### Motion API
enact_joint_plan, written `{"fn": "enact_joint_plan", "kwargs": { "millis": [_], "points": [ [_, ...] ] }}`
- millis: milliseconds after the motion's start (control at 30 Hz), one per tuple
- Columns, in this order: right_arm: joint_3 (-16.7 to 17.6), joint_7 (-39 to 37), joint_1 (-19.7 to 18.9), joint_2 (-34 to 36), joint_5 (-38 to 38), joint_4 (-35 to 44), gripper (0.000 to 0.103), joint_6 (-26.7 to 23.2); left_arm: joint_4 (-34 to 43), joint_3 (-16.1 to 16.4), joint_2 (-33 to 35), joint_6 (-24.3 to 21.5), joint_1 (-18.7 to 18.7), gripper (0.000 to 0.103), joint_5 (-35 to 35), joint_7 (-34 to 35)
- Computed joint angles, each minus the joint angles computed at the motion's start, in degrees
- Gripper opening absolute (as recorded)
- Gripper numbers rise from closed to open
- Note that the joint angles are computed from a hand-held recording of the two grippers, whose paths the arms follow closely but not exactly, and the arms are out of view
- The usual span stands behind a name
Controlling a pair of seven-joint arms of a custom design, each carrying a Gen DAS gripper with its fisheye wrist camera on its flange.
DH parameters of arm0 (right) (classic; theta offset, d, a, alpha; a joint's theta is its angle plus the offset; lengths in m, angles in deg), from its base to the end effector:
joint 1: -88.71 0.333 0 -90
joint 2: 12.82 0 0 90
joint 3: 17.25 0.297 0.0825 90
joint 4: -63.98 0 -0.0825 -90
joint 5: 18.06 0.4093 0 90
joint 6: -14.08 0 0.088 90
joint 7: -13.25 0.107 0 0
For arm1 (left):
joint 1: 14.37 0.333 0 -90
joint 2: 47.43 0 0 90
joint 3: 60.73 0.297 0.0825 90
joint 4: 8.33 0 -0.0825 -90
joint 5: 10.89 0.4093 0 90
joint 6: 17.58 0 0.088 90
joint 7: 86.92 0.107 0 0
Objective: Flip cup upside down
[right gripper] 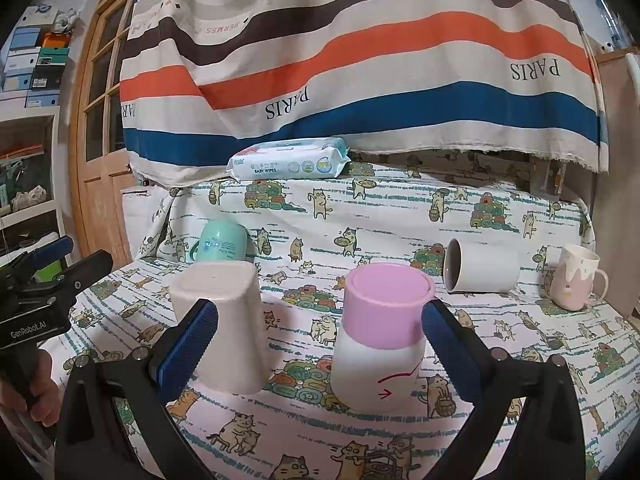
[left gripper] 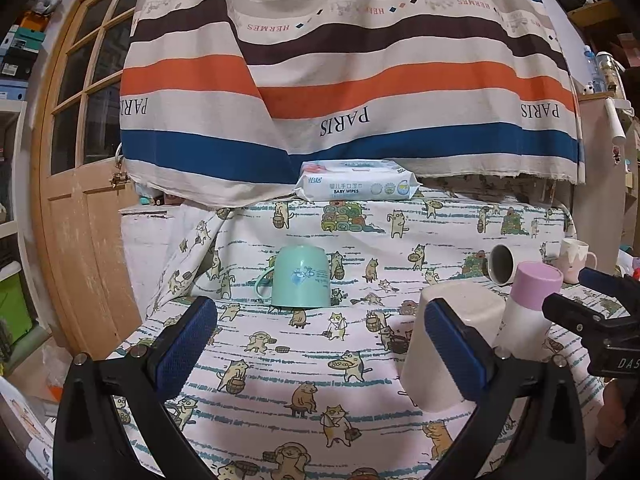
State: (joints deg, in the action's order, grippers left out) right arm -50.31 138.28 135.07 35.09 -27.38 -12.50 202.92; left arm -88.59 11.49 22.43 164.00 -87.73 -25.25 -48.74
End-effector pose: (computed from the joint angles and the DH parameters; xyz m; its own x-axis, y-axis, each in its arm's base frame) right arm 0.7104 0.3488 0.3964 0.2619 -0.9650 -0.0157 -0.3242 -0.0727 -0.9432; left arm 0.6807 -0.3912 0.3827 -0.0049 -1.0000 -0.0016 -0.2077 0.0025 -0.9782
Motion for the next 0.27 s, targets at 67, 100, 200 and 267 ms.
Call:
{"fn": "enact_joint_plan", "kwargs": {
  "millis": [67, 100, 200, 267],
  "points": [
    [0.03, -0.09, -0.04, 0.03, 0.05, 0.02, 0.103, 0.04, 0.05, -0.22, -0.20, -0.07, 0.09, 0.103, 0.06, 0.19],
    [0.19, -0.18, -0.14, -0.03, 0.01, 0.00, 0.103, 0.00, 0.04, -0.33, -0.32, -0.10, 0.12, 0.103, 0.12, 0.25],
    [0.28, -0.25, -0.16, -0.11, 0.06, -0.11, 0.103, 0.16, 0.09, -0.41, -0.39, -0.08, 0.20, 0.103, 0.22, 0.26],
    [0.62, -0.47, -0.42, -0.13, 0.00, 0.00, 0.103, 0.15, 0.07, -0.41, -0.40, -0.14, 0.18, 0.103, 0.25, 0.21]
  ]
}}
